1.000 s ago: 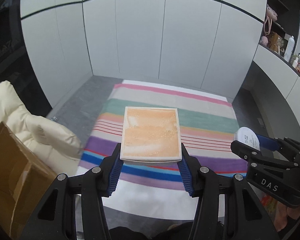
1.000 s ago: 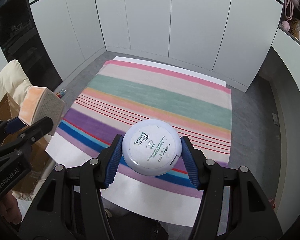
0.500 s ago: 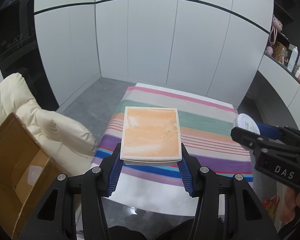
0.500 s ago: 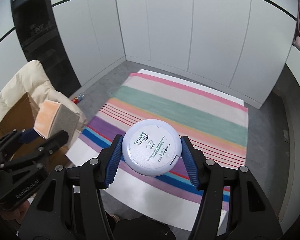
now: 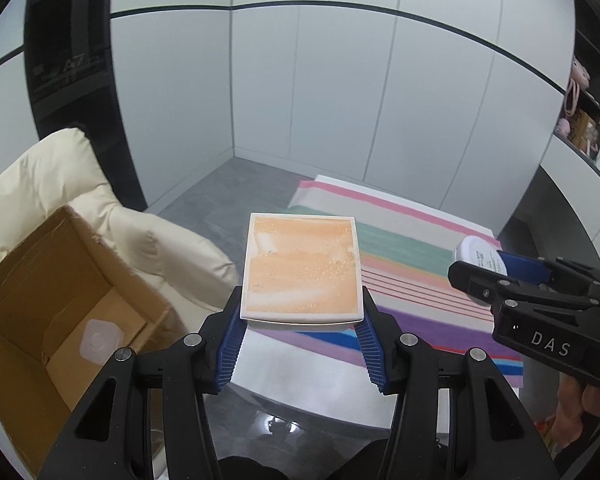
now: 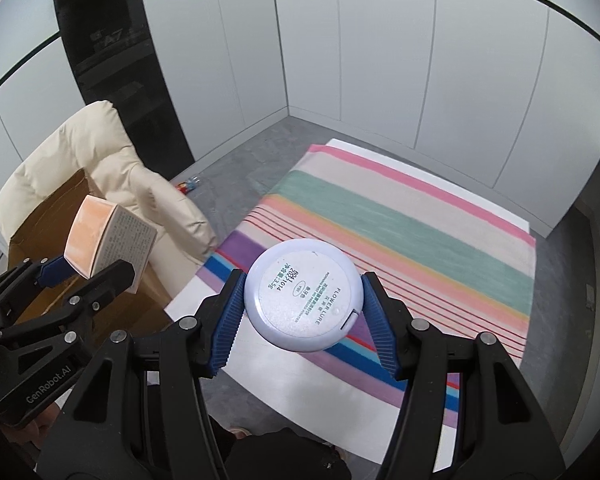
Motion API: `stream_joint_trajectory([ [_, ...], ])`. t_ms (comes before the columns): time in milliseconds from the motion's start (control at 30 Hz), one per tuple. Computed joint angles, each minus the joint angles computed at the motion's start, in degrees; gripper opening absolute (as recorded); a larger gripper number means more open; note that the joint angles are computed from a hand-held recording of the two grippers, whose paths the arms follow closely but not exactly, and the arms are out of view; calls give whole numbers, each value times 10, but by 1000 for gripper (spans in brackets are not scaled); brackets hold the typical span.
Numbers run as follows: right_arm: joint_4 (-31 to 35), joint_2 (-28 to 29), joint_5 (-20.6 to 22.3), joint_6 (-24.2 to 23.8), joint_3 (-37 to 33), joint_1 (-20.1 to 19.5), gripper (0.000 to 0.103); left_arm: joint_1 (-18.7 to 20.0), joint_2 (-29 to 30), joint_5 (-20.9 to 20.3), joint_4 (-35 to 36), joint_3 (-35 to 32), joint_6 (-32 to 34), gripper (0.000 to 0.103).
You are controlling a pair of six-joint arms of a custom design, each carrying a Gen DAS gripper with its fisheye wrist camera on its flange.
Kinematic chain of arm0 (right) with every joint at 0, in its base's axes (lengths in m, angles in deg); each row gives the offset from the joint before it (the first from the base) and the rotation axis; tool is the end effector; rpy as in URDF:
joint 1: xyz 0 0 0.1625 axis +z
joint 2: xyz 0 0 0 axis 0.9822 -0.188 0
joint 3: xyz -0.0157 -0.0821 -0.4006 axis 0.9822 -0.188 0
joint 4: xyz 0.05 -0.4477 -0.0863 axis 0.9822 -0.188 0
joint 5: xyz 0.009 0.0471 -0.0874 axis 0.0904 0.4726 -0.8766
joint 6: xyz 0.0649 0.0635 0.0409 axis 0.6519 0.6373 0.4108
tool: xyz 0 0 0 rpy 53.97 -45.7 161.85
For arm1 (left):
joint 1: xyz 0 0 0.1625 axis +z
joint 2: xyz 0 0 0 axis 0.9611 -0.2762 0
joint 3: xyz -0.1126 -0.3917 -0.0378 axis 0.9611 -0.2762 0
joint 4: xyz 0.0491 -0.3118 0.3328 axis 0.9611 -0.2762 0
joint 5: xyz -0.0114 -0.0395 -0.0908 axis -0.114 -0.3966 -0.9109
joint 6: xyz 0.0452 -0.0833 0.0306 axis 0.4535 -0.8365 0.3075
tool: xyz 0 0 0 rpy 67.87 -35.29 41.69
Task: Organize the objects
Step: 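Lift the peach box and white compact and carry both toward the cardboard box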
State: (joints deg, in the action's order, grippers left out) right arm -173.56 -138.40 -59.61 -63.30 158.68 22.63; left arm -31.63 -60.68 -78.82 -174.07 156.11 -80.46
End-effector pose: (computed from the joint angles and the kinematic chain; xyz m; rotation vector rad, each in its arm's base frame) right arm 0.2292 -0.6765 0.2717 0.6559 -2.4157 0.6821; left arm -0.3296 -0.5964 0.1559 0.2746 2.2416 -0.9776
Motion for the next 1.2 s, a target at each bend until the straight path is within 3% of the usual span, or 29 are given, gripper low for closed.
stream_joint_trajectory([
  [567, 12, 50, 25, -16, -24, 34, 60, 13, -80, 31, 42, 55, -76, 53],
  [1200, 23, 97, 65, -39, -41, 75, 60, 13, -172, 79, 155, 112, -199, 53],
])
